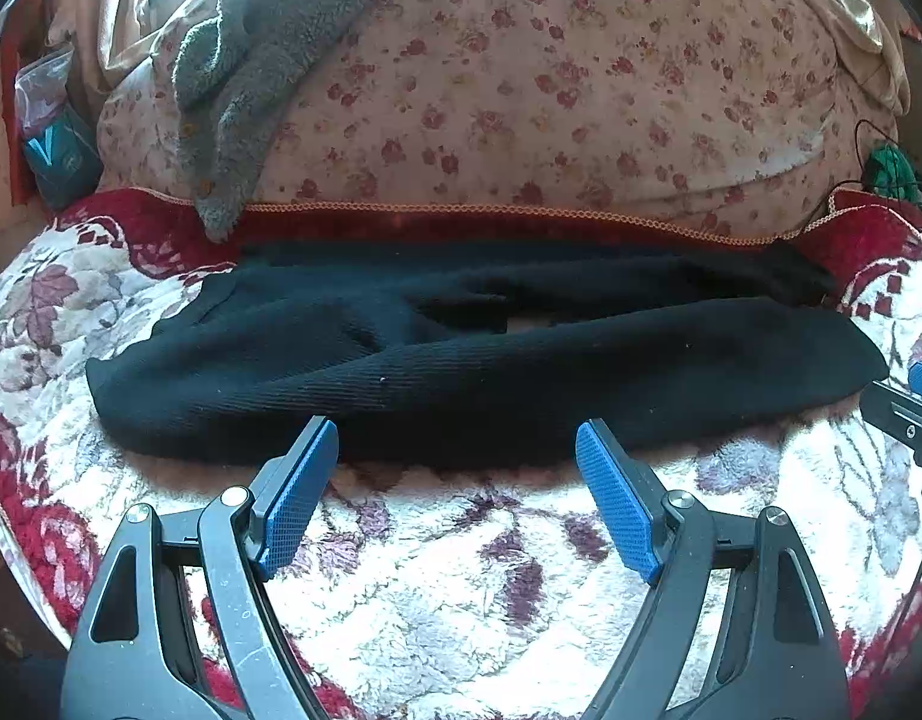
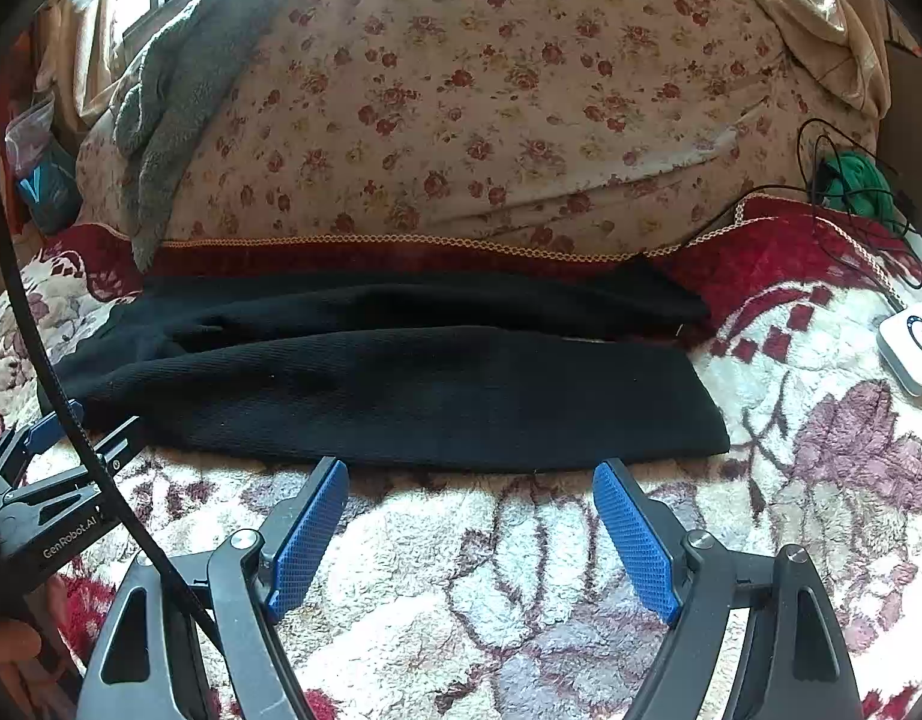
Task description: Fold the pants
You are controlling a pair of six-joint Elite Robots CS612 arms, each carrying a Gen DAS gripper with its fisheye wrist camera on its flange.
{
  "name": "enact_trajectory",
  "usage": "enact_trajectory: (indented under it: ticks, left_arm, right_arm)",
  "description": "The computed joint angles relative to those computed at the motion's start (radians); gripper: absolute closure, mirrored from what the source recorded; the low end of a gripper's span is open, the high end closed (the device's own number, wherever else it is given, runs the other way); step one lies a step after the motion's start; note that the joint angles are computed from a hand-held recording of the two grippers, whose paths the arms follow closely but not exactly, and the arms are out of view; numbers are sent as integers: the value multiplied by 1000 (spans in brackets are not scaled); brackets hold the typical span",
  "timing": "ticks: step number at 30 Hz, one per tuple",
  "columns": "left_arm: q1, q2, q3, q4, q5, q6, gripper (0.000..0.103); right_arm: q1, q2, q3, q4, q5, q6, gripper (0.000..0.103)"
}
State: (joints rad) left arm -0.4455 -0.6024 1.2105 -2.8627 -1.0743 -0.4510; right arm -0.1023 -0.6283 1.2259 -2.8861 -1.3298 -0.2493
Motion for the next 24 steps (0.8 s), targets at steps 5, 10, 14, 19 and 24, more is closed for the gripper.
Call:
enact_trajectory:
  ticks: [5,10,14,19,24]
  left_arm:
    - [3,-4,3,-1,-1,-11,21]
    - [7,-6,5,0,-5,-22,21]
    - [13,-9,7,7,-15,-35,21]
    - [23,-16,12,14,-21,-56,21]
    - [38,-32,27,30,-29,-65,21]
  right_arm:
    - [0,-2,0,5,5,3,20]
    - [0,0,-6,24,12,2,25]
    - [-3,4,-13,32,14,9,25]
    - [-9,11,-27,49,18,23,25]
    - [-21,21,-47,82,32,49,25]
